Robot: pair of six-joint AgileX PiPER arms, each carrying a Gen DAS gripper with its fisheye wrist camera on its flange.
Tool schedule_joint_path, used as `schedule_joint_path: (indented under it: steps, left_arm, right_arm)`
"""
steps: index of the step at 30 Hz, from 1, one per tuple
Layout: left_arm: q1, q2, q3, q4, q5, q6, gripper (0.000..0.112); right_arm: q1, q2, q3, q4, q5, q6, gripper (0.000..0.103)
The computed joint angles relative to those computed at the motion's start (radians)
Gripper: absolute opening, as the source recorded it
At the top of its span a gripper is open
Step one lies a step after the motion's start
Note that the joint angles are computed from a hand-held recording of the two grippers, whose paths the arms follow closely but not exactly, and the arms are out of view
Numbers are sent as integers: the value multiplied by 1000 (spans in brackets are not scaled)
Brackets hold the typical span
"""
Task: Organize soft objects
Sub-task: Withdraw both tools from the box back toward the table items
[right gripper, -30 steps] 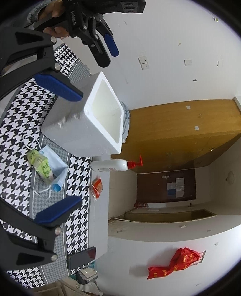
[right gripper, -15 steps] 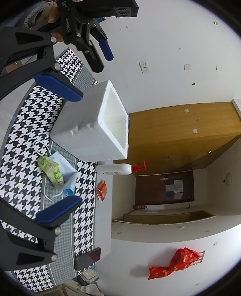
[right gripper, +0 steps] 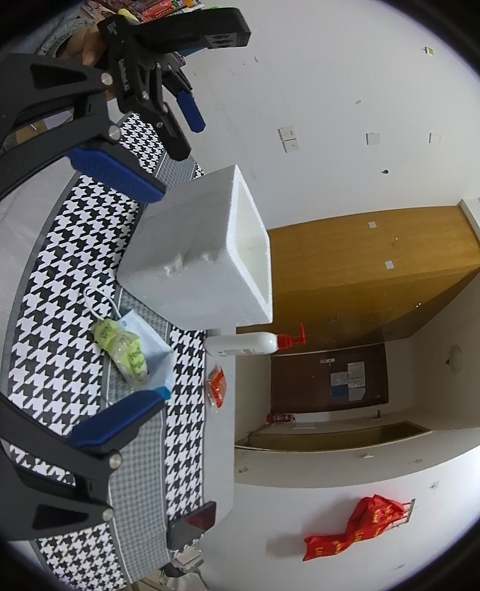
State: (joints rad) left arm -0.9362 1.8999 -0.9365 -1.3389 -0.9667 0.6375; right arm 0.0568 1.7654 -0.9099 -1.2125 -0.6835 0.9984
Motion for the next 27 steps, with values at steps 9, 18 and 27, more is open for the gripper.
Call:
schedule_joint_path:
  steps: [9,18,27]
  left_arm:
    - [13,61,-24,53,24,-33,102]
    - [8,99,-63,81,25,-12,102]
    - [19,138,-142,120,105,35,102]
  right_arm:
    - [-40,43,16,60,-19,-48,103]
    - [-64,76,11,58,-39,-49,103]
    - [-85,83,20,96,-15,-81,103]
